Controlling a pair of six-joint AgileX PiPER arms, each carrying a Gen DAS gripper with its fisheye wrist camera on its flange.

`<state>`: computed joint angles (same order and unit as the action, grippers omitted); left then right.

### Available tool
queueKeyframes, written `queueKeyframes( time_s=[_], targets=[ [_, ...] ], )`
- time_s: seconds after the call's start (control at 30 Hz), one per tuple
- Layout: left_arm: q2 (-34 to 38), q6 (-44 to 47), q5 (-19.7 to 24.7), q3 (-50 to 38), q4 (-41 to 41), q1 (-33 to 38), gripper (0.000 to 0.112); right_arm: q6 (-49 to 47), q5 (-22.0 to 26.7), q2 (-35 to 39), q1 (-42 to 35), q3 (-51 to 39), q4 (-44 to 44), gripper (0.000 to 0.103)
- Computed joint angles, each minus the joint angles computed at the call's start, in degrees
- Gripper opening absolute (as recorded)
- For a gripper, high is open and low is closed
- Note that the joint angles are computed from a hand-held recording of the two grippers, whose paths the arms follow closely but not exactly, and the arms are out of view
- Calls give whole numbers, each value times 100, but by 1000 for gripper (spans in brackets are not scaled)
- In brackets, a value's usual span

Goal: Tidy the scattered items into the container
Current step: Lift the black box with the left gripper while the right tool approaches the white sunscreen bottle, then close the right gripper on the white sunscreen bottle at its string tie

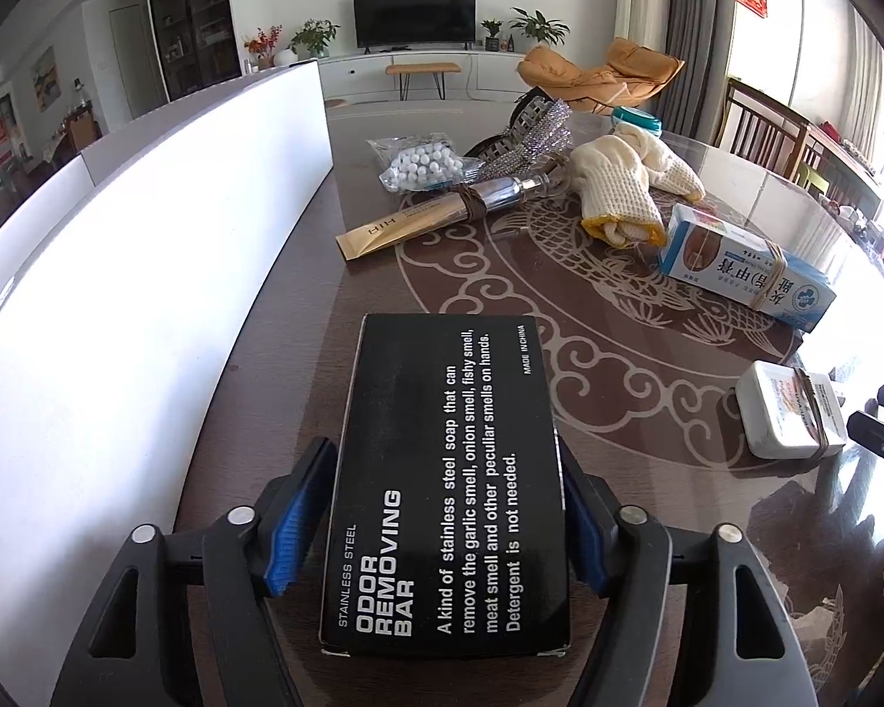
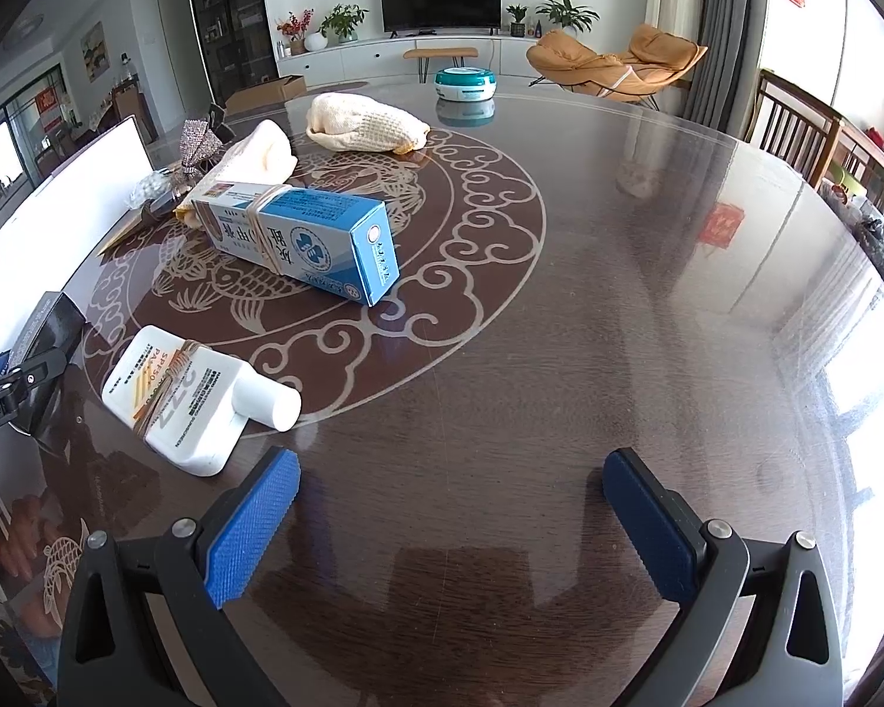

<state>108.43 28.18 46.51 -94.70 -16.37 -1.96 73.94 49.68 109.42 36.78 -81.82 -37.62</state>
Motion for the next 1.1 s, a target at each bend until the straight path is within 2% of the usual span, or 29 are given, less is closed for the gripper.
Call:
queueKeyframes(
  time_s=[0.17,0.2,0.23,0.3,0.33,0.37,0.47,0.6,0.67,0.73,0.83,0.93,1.1],
  targets=[
    [42,-115,18,-41,96,-3,88,26,-61,-29,-5,45,-13,103],
    [45,-102,30,-45,99,-10,89,127,-349,-171,-37,258,-66,103],
    [55,-70,63,-67,52,9,89,168,-848,-419,-122,600,-87,103],
    [56,-47,81,-73,43,13,90,-439,-1930,-877,-388,1115,420,103],
    [51,-49,78,-67,46,10,90,-1012,-2209,-921,-475,1113,835,103],
    [51,-49,78,-67,46,10,90,-1585,-2259,-840,-473,926,1121,103],
    [46,-38,75,-56,44,12,91,-3304,-1449,-178,-179,-419,1606,103],
    [45,-37,76,-57,45,14,91,-5595,35,1118,44,-2709,2233,103],
    [45,-37,76,-57,45,14,91,-6285,428,1560,129,-3357,2297,103],
    [45,-37,76,-57,45,14,91,-6745,594,1831,190,-3668,2256,103],
    [47,-38,78,-60,45,13,91,-6925,490,1926,181,-3557,2172,103],
    [49,-39,77,-61,47,12,91,-6735,-94,1684,9,-2965,2366,103],
    [50,-36,77,-61,43,14,91,-6853,-505,1550,-402,-2560,3424,103]
  ],
)
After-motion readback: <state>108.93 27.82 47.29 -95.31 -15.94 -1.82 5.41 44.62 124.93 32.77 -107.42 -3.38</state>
